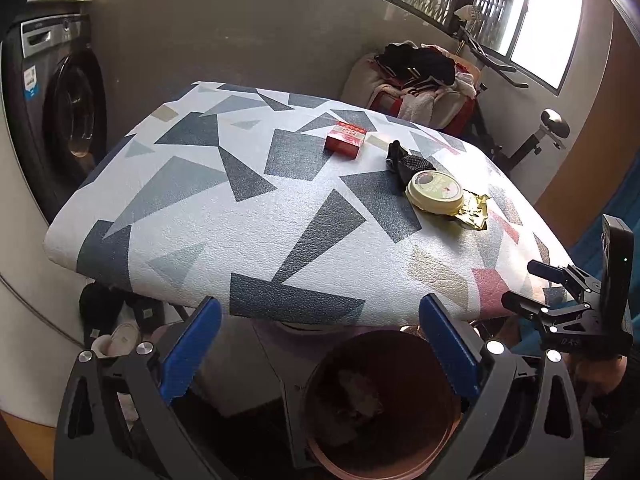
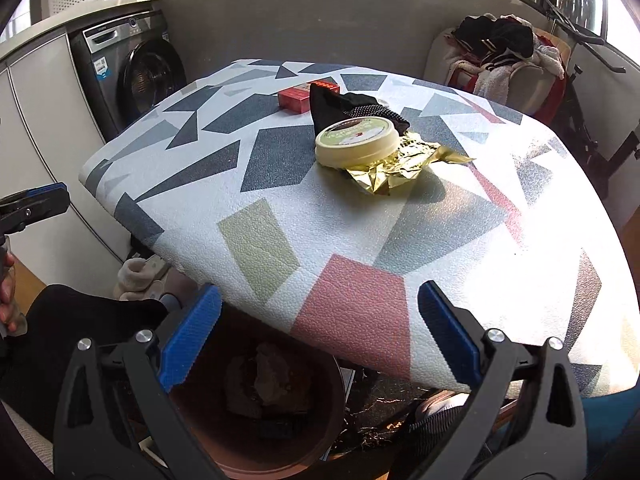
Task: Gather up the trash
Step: 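Reach to the YEAH YOGURT cup and grasp it with the right gripper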
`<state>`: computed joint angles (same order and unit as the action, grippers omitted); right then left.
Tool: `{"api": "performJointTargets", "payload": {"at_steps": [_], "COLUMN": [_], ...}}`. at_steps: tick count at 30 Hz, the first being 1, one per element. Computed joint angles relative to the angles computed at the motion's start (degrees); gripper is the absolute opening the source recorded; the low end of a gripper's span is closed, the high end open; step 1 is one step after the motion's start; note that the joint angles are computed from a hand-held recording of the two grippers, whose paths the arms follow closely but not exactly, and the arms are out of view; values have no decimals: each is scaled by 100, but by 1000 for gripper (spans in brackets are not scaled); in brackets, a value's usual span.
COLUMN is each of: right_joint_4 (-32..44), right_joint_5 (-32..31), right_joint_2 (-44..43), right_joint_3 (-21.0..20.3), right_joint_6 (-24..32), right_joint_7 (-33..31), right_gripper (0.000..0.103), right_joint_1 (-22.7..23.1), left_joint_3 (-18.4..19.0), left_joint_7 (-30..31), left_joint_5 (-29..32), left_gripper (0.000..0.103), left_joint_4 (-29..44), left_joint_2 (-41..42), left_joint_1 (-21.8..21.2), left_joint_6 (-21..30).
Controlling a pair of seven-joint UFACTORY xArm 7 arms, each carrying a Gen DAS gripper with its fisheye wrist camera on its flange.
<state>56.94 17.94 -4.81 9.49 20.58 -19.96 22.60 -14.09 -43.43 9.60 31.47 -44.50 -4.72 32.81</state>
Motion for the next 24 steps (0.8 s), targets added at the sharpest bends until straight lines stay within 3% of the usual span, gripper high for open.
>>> {"api": "performJointTargets", "payload": {"at_steps": [6,11,18,24], "right_joint_4": [1528,2846,4202,4888], "right_joint_5": [-1068,-1885,-2330,-2550], "right_joint_2": [1194,2234,3264,3736], "right_joint_3": [37,-65,-210,-364], "right_joint_6": [84,467,1169,1644], "right_joint_7": [501,940,1271,1526], "right_gripper": [97,97,97,95], "right_joint_1": [-116,59,328,485], "left_joint_3": [138,263,380,407], "left_joint_7": [16,58,66,117], "left_joint_5": [76,11,-104,-138], "left_gripper": [97,97,97,97], "left_joint_4": [10,-86,-260,-241], "left_joint_2": [54,71,59,183], "left_joint_1": [227,299,383,420], "left_joint_6": [-147,-185,-198,-270]}}
